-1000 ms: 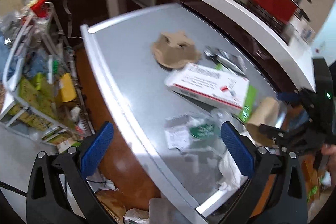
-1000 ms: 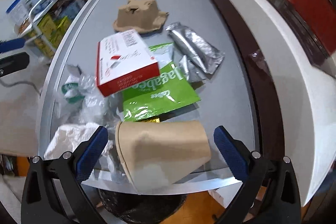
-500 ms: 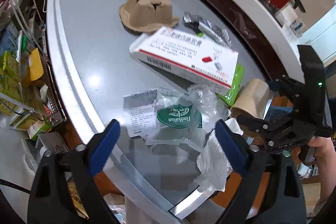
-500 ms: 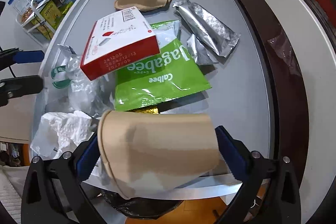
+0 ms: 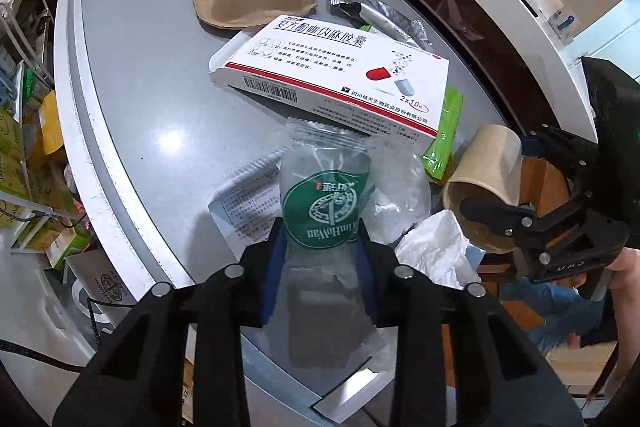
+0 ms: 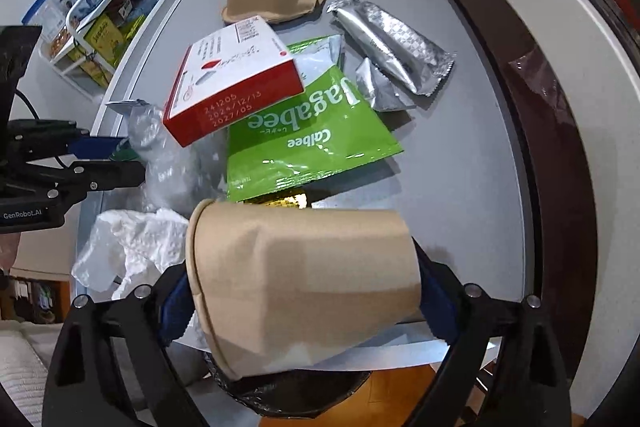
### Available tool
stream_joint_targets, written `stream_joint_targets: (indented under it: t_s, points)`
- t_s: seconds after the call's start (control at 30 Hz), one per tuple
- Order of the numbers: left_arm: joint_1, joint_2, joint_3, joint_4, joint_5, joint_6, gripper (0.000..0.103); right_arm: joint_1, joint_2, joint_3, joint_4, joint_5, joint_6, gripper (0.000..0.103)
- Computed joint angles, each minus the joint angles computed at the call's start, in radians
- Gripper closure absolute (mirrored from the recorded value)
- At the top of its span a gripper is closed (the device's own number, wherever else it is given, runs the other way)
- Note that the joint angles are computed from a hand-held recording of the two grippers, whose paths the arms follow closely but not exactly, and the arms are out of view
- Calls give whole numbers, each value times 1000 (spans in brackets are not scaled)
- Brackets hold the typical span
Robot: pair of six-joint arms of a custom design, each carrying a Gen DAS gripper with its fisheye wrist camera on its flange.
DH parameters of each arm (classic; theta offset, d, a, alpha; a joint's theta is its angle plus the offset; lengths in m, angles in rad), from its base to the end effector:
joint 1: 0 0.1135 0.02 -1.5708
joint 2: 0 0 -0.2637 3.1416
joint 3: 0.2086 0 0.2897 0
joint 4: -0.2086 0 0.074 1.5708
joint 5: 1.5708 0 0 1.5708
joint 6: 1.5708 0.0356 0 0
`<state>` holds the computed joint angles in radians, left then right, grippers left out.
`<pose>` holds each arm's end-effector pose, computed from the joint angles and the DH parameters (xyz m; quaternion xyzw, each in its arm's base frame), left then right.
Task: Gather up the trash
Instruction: 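Grasp the clear green-label snack wrapper with the left tool while the right holds the cup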
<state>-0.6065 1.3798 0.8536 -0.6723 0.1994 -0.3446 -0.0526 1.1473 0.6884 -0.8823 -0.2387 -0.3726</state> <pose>0.2300 -0.1681 0.1805 0.1460 0.9671 -0.1713 0.1189 0.2172 -0.0030 0.1764 -0.1706 0.9716 0.0916 0.1361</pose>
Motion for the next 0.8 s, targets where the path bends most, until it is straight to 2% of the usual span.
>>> stream_joint_targets:
  t_s: [0.3,0.5,0.67,0.8]
  points:
    - [15,-79,-10,-22,-7,-17,70,-33,-49,23,-17,-39,35,14]
    - [54,-132,2,-23,27,-36,70,-34,-69,60,-15,-64,84,15]
    - [55,-203,14,-49,-5,-52,70,-41,-107,100,-36,-80,123,15]
    - [46,-283,38,-82,-75,-69,70,-51,-167,142,-56,-96,152,15]
